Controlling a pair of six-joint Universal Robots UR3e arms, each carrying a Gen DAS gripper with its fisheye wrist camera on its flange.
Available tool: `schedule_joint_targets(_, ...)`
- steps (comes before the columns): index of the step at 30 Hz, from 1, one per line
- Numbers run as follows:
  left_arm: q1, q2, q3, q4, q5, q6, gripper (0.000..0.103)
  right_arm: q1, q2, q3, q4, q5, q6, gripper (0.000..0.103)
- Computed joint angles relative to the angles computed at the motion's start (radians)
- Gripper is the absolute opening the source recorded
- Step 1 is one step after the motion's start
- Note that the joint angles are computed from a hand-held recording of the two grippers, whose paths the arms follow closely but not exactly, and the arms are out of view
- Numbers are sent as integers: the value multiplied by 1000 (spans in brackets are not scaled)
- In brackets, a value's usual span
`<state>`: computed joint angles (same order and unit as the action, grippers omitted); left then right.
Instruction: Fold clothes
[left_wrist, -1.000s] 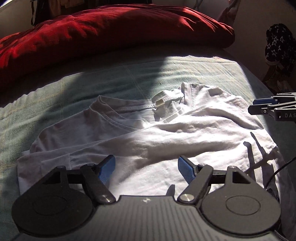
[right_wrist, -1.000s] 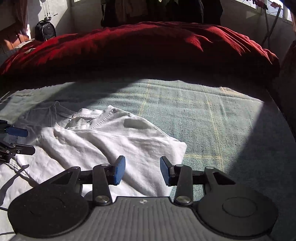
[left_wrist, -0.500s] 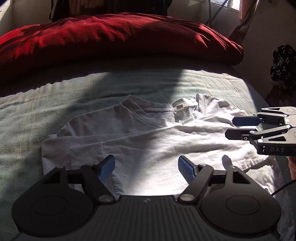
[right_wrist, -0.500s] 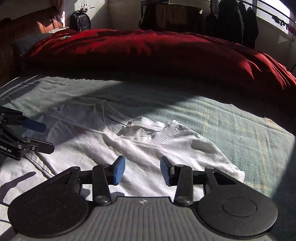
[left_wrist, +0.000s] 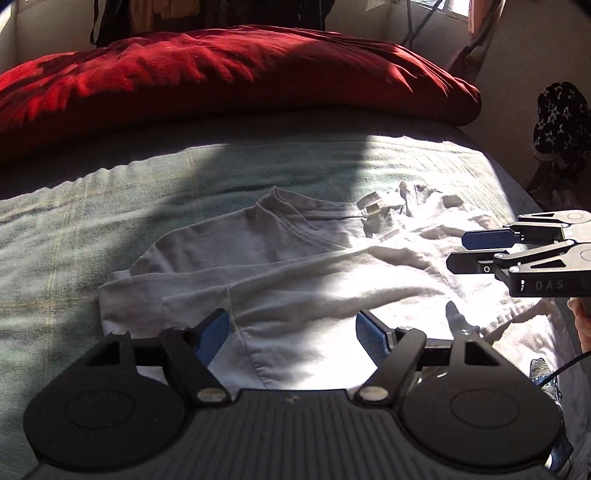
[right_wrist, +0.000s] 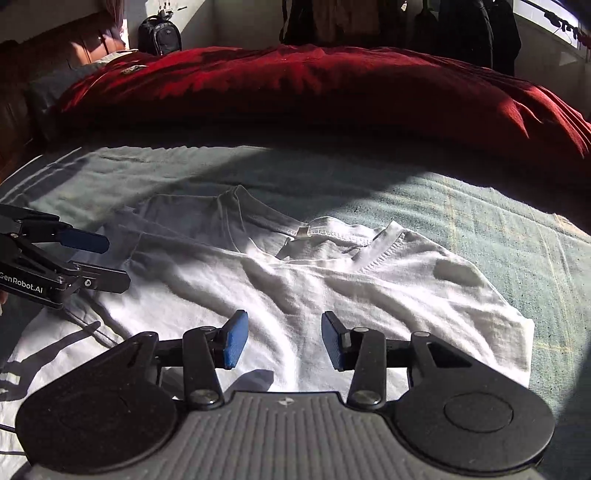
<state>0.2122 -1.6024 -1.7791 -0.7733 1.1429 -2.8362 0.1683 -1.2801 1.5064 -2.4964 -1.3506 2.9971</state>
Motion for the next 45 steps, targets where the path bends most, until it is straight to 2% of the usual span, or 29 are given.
schedule_joint_targets(4, -2, -33, -27, 15, -1, 0, 76, -21, 89, -100, 4, -93, 105, 49)
schedule_joint_targets(6, 24, -8, -80, 39, -25, 32, 76, -44, 111, -86, -1, -93, 135, 53)
schedule_joint_targets(10, 24, 13, -41, -20, 24, 35, 76, -86, 148, -78, -42, -40, 157, 60)
schedule_joint_targets(13, 42, 33, -24, -37, 12, 34, 76, -124, 106, -91, 23, 29, 206, 60)
schedule_joint_targets(18, 30, 78, -17, -67, 11, 10, 76, -173, -141, 100, 88, 87, 169, 69)
schedule_joint_targets(24, -77, 248, -111, -122, 129, -61, 76, -254, -384, 296, 277, 186, -19, 70)
schedule_joint_targets(29, -272, 387, -220, -220, 358, -219, 76, -320, -522, 424, 388, 258, -216, 70)
schedule_joint_targets(34, -432, 577, -307, -405, 501, -401, 76, -449, -732, 546, 584, 314, -531, 70)
schedule_joint_targets(37, -526, 681, -343, -489, 556, -501, 82, -553, -896, 622, 726, 328, -736, 74)
schedule_joint_targets(39, -520, 738, -366, -518, 542, -488, 85, -607, -999, 663, 801, 329, -832, 84)
schedule_joint_targets(42, -404, 881, -434, -547, 453, -329, 86, -644, -1121, 726, 863, 318, -884, 103)
schedule_joint_targets(45, -249, 1021, -472, -630, 331, -159, 89, -675, -1220, 785, 876, 326, -883, 103)
